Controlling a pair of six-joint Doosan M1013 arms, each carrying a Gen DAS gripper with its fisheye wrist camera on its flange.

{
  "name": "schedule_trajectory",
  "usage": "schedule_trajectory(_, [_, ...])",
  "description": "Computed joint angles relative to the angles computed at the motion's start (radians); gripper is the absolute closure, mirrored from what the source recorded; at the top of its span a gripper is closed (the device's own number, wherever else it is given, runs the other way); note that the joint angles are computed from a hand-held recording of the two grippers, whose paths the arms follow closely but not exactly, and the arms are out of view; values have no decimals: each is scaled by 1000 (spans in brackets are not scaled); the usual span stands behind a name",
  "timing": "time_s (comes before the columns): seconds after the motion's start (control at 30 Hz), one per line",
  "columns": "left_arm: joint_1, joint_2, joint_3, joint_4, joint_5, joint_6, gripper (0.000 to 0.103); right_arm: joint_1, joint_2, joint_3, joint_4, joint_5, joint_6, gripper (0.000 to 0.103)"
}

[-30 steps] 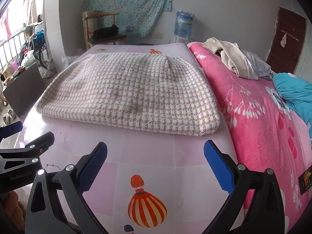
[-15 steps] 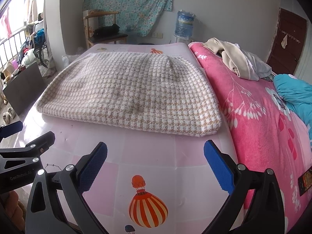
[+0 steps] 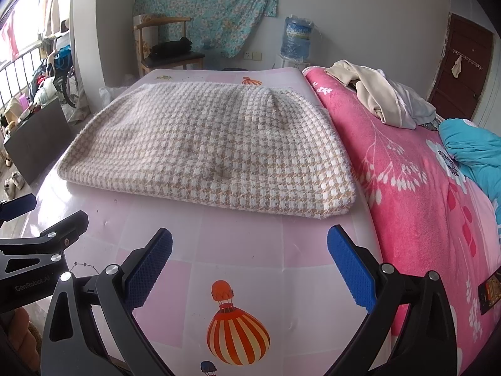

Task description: Fold large clothes

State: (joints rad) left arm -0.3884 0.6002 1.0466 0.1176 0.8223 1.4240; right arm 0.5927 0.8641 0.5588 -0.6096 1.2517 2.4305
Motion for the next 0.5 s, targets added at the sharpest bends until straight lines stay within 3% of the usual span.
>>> schedule_trajectory(0.5, [0, 1, -1, -5, 2, 5, 8, -3, -4, 13, 2, -6, 0, 6])
